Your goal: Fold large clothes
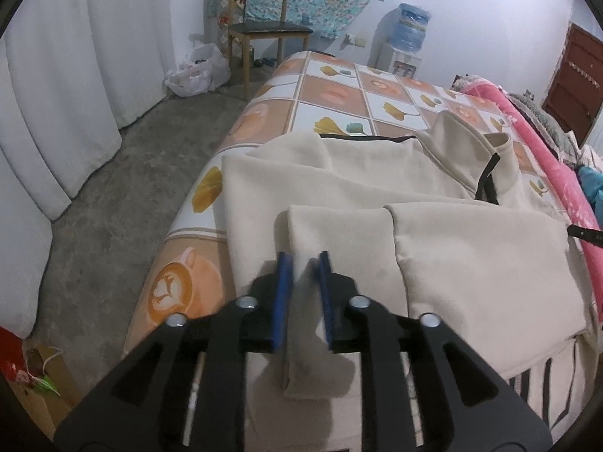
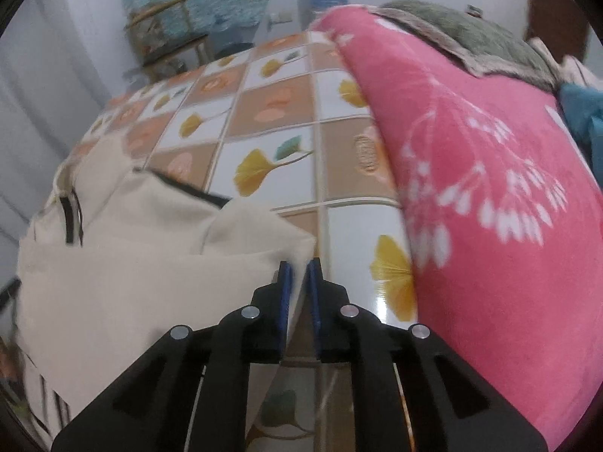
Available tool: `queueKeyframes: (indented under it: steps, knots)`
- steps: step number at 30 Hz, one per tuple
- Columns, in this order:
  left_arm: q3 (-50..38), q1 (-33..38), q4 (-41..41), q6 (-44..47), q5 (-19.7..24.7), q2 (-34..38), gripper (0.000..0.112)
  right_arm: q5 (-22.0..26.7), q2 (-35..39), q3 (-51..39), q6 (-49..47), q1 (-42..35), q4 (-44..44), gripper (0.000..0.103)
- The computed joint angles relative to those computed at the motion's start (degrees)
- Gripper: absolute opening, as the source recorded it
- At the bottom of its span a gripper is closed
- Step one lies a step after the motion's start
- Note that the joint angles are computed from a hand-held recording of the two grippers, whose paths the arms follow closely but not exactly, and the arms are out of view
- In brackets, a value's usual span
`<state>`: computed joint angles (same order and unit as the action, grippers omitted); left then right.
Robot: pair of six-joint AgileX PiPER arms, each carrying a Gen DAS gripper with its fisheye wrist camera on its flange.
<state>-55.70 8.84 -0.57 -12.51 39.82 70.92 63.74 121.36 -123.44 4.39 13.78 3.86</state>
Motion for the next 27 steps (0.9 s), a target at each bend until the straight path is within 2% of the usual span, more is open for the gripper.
queueKeyframes:
  steps: [2,5,7,9,12,14,16,17,18,19,21,23,27]
  knots:
    - [0.85,0.84,-1.81,1.43,0.13,-2.49,0.027,-0.87,-2.74,2.43,1.94,0.41,-2.86,0.014]
    - [1.84,1.75,-5.11,5.57,1.35,-6.55,0.034,-3.65,-11.02,11.54,-0.16,1.61,-4.2,0.016]
    - [2.62,1.07,-5.86,7.19,2.25,-8.9,0.037,-4.85,-17.27,19.0,-3.71,2.96,-2.77,0.026]
    - [3.13,-0.88,-4.96,6.84,2.68,-9.74,0.038,-5.33,-22.92,25.86,-7.76,5.11,-1.21,0.043]
    - [3.82,-4.4,-1.22,3.89,2.61,-8.75,0.038,-6.48,-30.84,36.2,-12.33,11.24,-3.16,0.05]
    - [3.64,-6.58,1.67,0.77,2.47,-7.0,0.038,-7.07,-33.74,41.94,-9.99,17.01,-10.96,0.05]
    - [3.95,-7.28,1.78,0.25,1.45,-5.32,0.038,-5.77,-33.73,44.57,-9.21,18.69,-13.78,0.05]
    - [4.28,-7.77,2.74,-0.81,1.12,-5.14,0.037,-5.22,-33.06,45.28,-7.99,18.93,-15.7,0.046]
    - [4.55,-8.34,3.65,-1.76,0.79,-5.08,0.036,-5.42,-32.62,45.99,-5.91,18.94,-18.74,0.027]
    - [4.57,-8.74,4.39,-2.44,0.54,-4.92,0.035,-5.43,-32.32,45.93,-5.77,17.88,-19.48,0.023]
    - [4.22,-8.87,3.98,-2.09,1.33,-4.86,0.023,-6.66,-32.29,45.14,-6.4,13.74,-15.87,0.023]
    - [4.18,-8.63,3.4,-1.78,2.11,-5.01,0.019,-7.56,-32.79,44.83,-8.03,10.57,-12.19,0.023]
    - [5.34,-9.81,4.9,-3.4,1.95,-6.06,0.017,-12.13,-33.82,49.47,-7.53,9.87,-13.4,0.023]
